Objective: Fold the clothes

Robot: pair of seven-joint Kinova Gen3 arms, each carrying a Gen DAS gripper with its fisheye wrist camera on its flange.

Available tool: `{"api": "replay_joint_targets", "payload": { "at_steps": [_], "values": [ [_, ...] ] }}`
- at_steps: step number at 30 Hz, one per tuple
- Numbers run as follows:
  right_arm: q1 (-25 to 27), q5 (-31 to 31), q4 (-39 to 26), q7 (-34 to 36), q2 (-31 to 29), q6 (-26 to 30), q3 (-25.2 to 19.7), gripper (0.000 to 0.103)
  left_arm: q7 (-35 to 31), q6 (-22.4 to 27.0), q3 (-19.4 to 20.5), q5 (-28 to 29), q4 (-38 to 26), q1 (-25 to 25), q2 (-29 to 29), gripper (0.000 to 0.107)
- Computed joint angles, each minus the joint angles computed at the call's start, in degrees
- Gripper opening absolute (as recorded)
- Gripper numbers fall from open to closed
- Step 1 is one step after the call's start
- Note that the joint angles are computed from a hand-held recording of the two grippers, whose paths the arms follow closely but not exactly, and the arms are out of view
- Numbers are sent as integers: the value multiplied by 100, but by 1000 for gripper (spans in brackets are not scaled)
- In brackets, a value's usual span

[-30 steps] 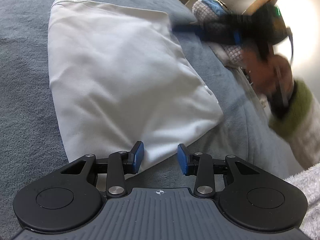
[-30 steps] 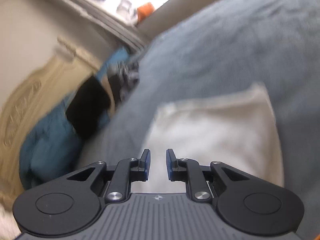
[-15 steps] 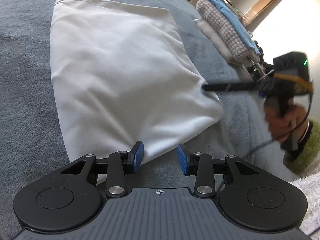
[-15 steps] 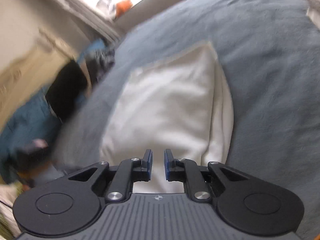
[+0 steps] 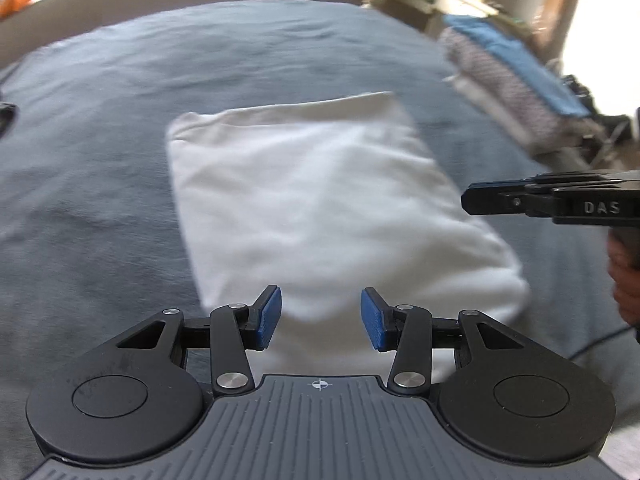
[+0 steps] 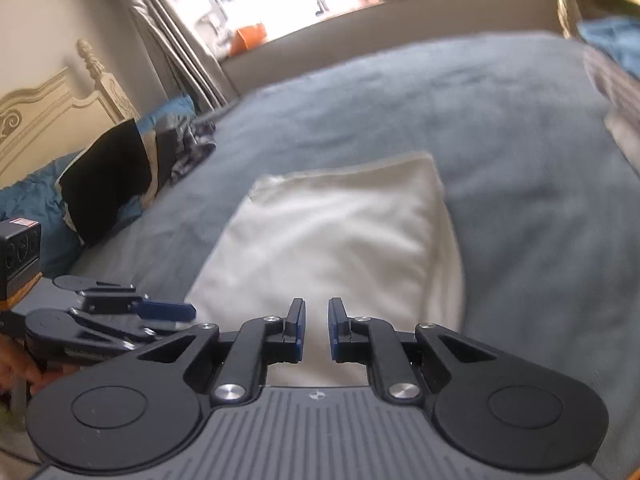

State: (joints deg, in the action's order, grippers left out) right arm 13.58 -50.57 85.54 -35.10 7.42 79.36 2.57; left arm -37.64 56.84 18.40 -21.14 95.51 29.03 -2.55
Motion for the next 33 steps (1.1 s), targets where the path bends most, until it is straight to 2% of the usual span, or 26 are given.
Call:
{"api": "replay_joint_targets", "payload": {
  "at_steps": [2,5,7,12,19,22,25,29,33],
  "values": [
    [-256,160,244,98,-118,-370,-9,13,73,278,46,-136,-76,40,63,44],
    [-580,721,545,90,-245,-923,-181,13,78,515,59,-215,-188,104,132,44],
    [-649,751,700,122,-325,-1139,-199,13,77,594,33,-255,-258,157,214,44],
    [-689,802,454,-106,-179,-924,-123,13,94,756,-34,-306,-376,283,305,45],
    [-867,1207,314,-458,-331,-1036,-207,13,105,983,-84,-401,-538,445,433,46],
    [-859,983,306,-228,-419,-1092,-157,13,89,1058,-118,-403,-611,486,485,47],
    [-905,951,266,-169,-376,-1209,-153,13,97,1126,-145,-427,-679,535,545,47],
    [-1033,1367,74,-653,-119,-1199,-228,13,130,1242,-173,-475,-801,626,650,49],
    [-992,1360,142,-684,-85,-1277,-286,13,128,1347,-211,-510,-903,719,726,49]
  ]
}}
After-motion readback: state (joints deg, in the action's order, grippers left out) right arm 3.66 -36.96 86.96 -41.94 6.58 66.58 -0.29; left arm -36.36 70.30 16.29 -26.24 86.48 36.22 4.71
